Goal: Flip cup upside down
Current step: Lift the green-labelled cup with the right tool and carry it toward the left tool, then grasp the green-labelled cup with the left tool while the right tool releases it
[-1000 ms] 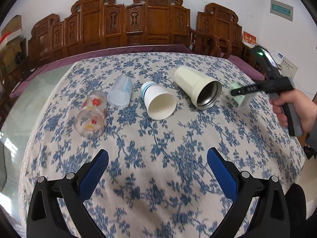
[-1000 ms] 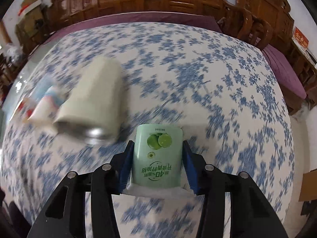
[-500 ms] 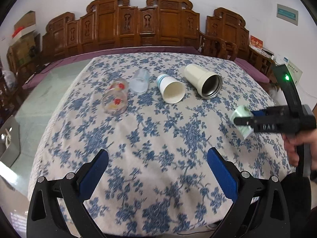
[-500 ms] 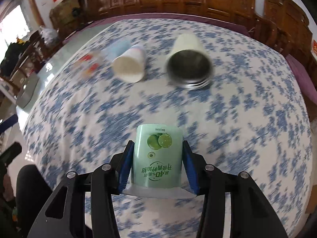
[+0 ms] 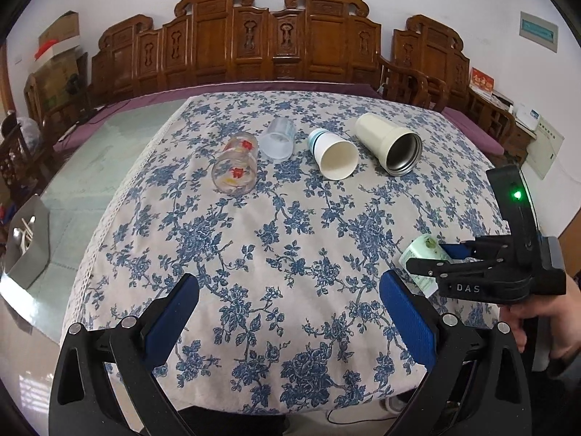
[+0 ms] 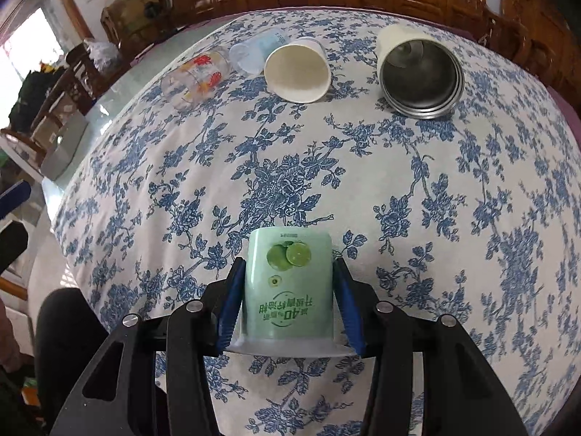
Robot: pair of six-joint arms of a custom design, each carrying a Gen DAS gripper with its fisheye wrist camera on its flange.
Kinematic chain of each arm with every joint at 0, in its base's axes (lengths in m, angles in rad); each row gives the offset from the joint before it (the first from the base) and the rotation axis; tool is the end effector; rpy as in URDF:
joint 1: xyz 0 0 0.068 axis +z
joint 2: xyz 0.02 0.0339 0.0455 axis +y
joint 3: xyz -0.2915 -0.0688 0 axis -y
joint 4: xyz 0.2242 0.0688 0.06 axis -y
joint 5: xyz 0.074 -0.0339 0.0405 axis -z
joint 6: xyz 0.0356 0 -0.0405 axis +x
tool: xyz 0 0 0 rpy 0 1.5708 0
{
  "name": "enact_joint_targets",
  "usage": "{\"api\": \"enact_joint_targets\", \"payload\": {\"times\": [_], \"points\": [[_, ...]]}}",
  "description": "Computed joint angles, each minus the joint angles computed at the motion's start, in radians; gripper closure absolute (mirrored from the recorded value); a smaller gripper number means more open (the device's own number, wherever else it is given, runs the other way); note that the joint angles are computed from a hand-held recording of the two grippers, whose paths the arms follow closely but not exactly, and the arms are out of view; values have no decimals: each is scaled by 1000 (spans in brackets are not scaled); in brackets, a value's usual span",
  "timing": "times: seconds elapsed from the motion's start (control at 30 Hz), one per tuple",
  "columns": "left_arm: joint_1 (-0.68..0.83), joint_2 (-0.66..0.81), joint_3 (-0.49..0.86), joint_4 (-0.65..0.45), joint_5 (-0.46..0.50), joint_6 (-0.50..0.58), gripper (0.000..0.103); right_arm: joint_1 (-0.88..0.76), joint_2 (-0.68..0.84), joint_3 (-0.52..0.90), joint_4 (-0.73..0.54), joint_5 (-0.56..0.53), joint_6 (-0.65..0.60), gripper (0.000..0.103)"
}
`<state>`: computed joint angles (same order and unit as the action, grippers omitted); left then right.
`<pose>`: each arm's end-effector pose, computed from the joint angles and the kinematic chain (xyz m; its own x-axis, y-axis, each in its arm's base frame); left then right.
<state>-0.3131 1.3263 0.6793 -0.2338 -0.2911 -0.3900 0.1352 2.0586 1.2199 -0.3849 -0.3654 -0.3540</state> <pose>0.2251 -0.0621 0.2257 -0.7248 -0.1482 -0.6729 -0.1668 0.9853 -0.0373 0.3824 0.0648 0.1435 -0.7886 -0.4340 -0.4356 -0.5541 0.8088 0.1972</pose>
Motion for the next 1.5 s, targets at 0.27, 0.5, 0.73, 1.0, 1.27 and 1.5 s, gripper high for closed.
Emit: {"api": "enact_joint_targets", "payload": {"times": [0.27, 0.5, 0.73, 1.0, 1.27, 1.5], "points": [[-9, 50, 61, -12, 28, -27, 8, -99, -144, -129, 132, -97, -7, 39], [-64, 159, 176, -37, 28, -78, 12, -241, -314, -360, 381, -157, -31, 36], [-120, 327, 327, -95, 53, -155, 23, -333, -353, -434, 488, -197, -50, 34], [-94, 519, 433, -102, 210, -274, 37, -379, -270, -437, 553, -212, -85, 33], [-81, 624, 489, -93, 322, -369, 41, -393, -255, -428, 553, -224, -70, 33], [-84, 691, 577, -162, 336, -377, 41, -393, -259, -432, 556, -226, -75, 33]]}}
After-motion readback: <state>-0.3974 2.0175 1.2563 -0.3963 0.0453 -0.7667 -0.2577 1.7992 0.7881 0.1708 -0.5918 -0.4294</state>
